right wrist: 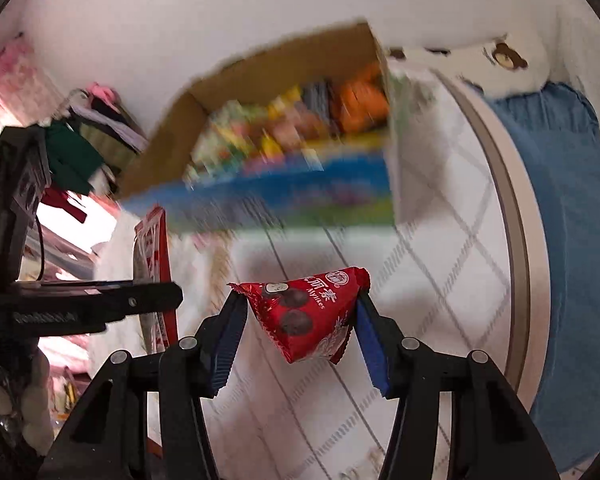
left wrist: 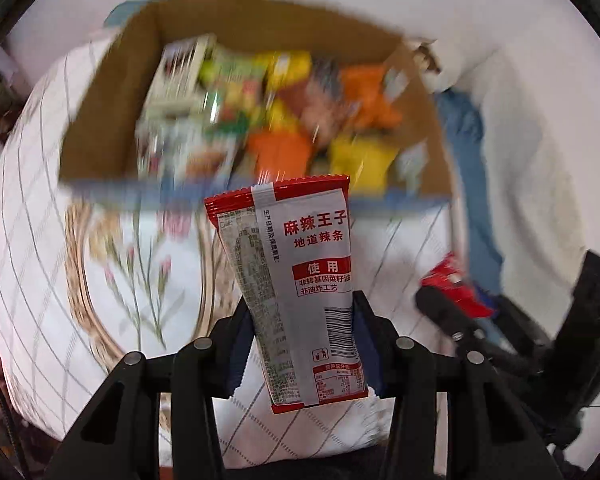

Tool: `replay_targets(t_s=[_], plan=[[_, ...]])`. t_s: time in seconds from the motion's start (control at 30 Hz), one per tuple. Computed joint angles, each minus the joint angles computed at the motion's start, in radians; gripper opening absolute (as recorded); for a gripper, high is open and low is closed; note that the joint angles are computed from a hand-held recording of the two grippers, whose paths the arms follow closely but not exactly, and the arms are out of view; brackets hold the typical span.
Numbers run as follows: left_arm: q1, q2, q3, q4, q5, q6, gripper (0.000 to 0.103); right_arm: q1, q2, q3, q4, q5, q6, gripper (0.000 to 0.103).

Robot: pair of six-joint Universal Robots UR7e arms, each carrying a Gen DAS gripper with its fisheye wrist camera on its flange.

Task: Organize snacks
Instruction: 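Carry both packets into the box and open both tools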

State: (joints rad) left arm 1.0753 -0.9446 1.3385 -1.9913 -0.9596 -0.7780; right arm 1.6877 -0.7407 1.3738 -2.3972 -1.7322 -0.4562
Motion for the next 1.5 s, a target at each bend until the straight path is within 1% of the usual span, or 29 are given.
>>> replay_targets(t_s=[0.07,0.13,0.23,0.27,0.33,0.4,0.47,0.53,0.57,0.6,0.63,0.67,0.7,0.73,0.77,0.8,0.83,0.9,1.03,1.13,1.27,1.37,1.5], plan=[[0.01,0.033,-0.087,0.018,0.011,0.056,0.043,0.02,0.038,-0.086,0.036,0.014,0.006,0.057],[0.026,0.052,-0.171,0.073,0.045,0.099,0.043,0.036,0.085,-0.168,0.051,0.026,0.009,0.057],[0.06,0.112,-0.325,0.181,0.095,0.123,0.043,0.059,0.182,-0.322,0.09,-0.003,0.019,0.057],[0.07,0.123,-0.354,0.206,0.115,0.13,0.043,0.067,0.227,-0.394,0.12,-0.038,0.024,0.057],[0.098,0.162,-0.449,0.301,0.148,0.121,0.043,0.072,0.286,-0.493,0.163,-0.073,0.03,0.057],[0.129,0.203,-0.52,0.362,0.167,0.122,0.044,0.082,0.346,-0.593,0.212,-0.141,0.034,0.057],[0.156,0.235,-0.577,0.419,0.177,0.107,0.045,0.087,0.404,-0.694,0.275,-0.175,0.045,0.057],[0.18,0.267,-0.632,0.476,0.182,0.082,0.045,0.092,0.472,-0.802,0.33,-0.231,0.053,0.057],[0.189,0.281,-0.661,0.513,0.17,0.071,0.045,0.092,0.504,-0.855,0.362,-0.246,0.062,0.06],[0.197,0.29,-0.678,0.542,0.16,0.055,0.046,0.093,0.538,-0.913,0.395,-0.266,0.073,0.066],[0.208,0.296,-0.678,0.543,0.154,0.052,0.049,0.093,0.573,-0.973,0.429,-0.286,0.08,0.084],[0.214,0.3,-0.686,0.559,0.146,0.039,0.062,0.093,0.593,-1.006,0.448,-0.292,0.086,0.095],[0.22,0.308,-0.697,0.581,0.144,0.025,0.08,0.093,0.596,-1.007,0.447,-0.291,0.088,0.095],[0.224,0.305,-0.687,0.566,0.14,0.029,0.085,0.097,0.602,-1.008,0.441,-0.315,0.084,0.097],[0.227,0.291,-0.655,0.521,0.127,0.042,0.087,0.101,0.613,-1.025,0.451,-0.329,0.084,0.098],[0.229,0.287,-0.644,0.509,0.123,0.044,0.089,0.104,0.62,-1.031,0.456,-0.335,0.086,0.099],[0.231,0.283,-0.631,0.496,0.116,0.044,0.09,0.108,0.625,-1.036,0.462,-0.346,0.089,0.1],[0.233,0.273,-0.609,0.472,0.108,0.045,0.091,0.112,0.655,-1.086,0.5,-0.365,0.098,0.1],[0.231,0.248,-0.549,0.424,0.108,0.038,0.091,0.116,0.721,-1.204,0.592,-0.392,0.131,0.1],[0.225,0.225,-0.499,0.387,0.116,0.035,0.091,0.117,0.738,-1.236,0.621,-0.4,0.15,0.1],[0.215,0.198,-0.448,0.361,0.123,0.028,0.091,0.12,0.733,-1.218,0.614,-0.421,0.163,0.1],[0.206,0.184,-0.411,0.339,0.123,0.015,0.091,0.121,0.697,-1.141,0.568,-0.428,0.168,0.1],[0.189,0.153,-0.35,0.289,0.121,0.011,0.091,0.124,0.662,-1.075,0.532,-0.43,0.175,0.1]])
